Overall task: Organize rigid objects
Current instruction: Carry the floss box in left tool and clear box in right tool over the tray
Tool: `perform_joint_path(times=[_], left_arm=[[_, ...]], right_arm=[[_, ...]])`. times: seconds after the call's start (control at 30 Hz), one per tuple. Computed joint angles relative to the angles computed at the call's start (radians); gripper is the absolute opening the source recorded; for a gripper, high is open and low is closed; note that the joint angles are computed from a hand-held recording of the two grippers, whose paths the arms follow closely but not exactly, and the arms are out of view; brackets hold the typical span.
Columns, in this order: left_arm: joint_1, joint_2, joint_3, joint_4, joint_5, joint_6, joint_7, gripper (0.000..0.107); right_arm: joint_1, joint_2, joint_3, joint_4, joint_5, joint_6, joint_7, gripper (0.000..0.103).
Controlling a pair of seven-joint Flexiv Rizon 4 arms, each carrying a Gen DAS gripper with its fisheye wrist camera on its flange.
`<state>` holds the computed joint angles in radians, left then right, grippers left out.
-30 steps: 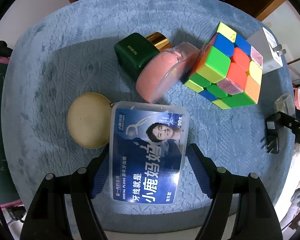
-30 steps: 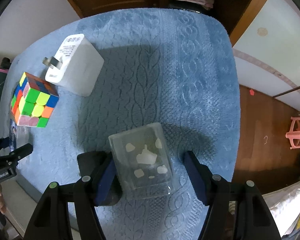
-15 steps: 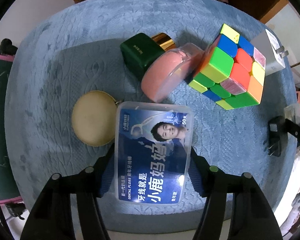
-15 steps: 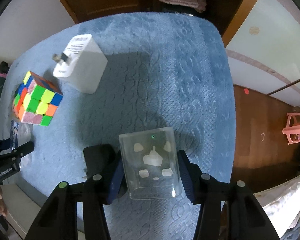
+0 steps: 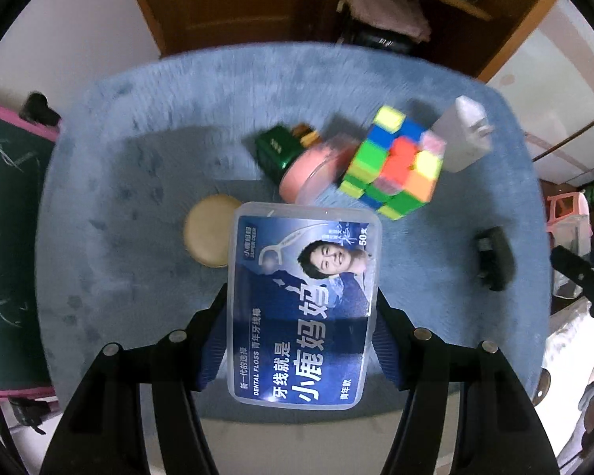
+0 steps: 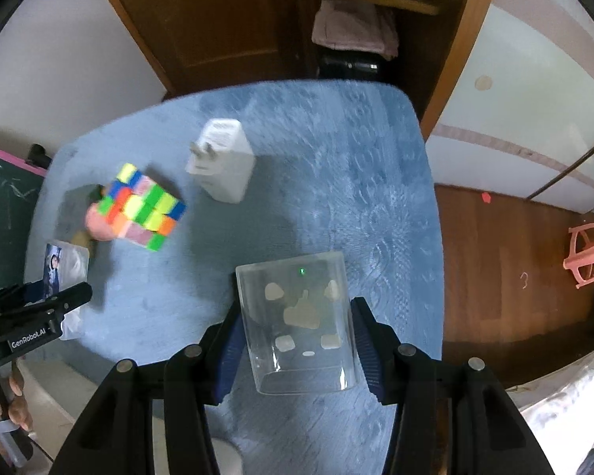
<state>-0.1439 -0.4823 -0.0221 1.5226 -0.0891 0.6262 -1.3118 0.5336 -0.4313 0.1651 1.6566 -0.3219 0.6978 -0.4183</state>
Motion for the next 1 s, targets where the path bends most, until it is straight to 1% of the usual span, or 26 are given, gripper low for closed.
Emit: perform_joint_path(times=[0.1, 0.2, 0.23, 0.27, 0.3, 0.43, 0.6, 0.73, 0.9, 1.0], left_arm=[[0.009, 0.062, -0.008, 0.047, -0.024, 0.026, 0.029, 0.066], [0.019, 0.123, -0.016, 0.09, -0.064, 0.037, 0.05, 0.066], [0.011, 0.149, -0.004, 0.11, -0.082, 0.046, 0.063, 0.066], [0.027, 0.149, -0.019, 0.098, -0.084, 0.043, 0.069, 0.066], [0.029, 0.175, -0.018, 0.115, -0.093, 0.045, 0.078, 0.066], [0.039, 0.268, -0.015, 0.18, -0.145, 0.058, 0.116, 0.066], [0.038, 0.365, -0.006, 0.254, -0.183, 0.086, 0.151, 0.066], [0.037, 0.433, 0.005, 0.311, -0.201, 0.116, 0.188, 0.066], [0.033, 0.503, 0.017, 0.375, -0.207, 0.157, 0.215, 0.067], [0.03, 0.541, 0.023, 0.416, -0.191, 0.19, 0.223, 0.067]], right_arm=[[0.021, 0.043, 0.001, 0.015, -0.03, 0.002, 0.033, 0.052], [0.033, 0.062, 0.001, 0.011, -0.062, 0.009, 0.049, 0.052], [0.038, 0.071, 0.002, 0.012, -0.074, 0.014, 0.059, 0.052], [0.041, 0.079, 0.004, 0.014, -0.084, 0.019, 0.065, 0.052], [0.047, 0.088, 0.006, 0.017, -0.096, 0.023, 0.073, 0.052], [0.085, 0.129, 0.019, 0.018, -0.159, 0.001, 0.114, 0.052], [0.118, 0.177, 0.045, 0.04, -0.217, 0.0, 0.171, 0.052], [0.154, 0.203, 0.065, 0.039, -0.279, -0.046, 0.203, 0.052], [0.179, 0.221, 0.086, 0.046, -0.313, -0.055, 0.24, 0.052], [0.21, 0.219, 0.092, 0.035, -0.362, -0.111, 0.263, 0.052]])
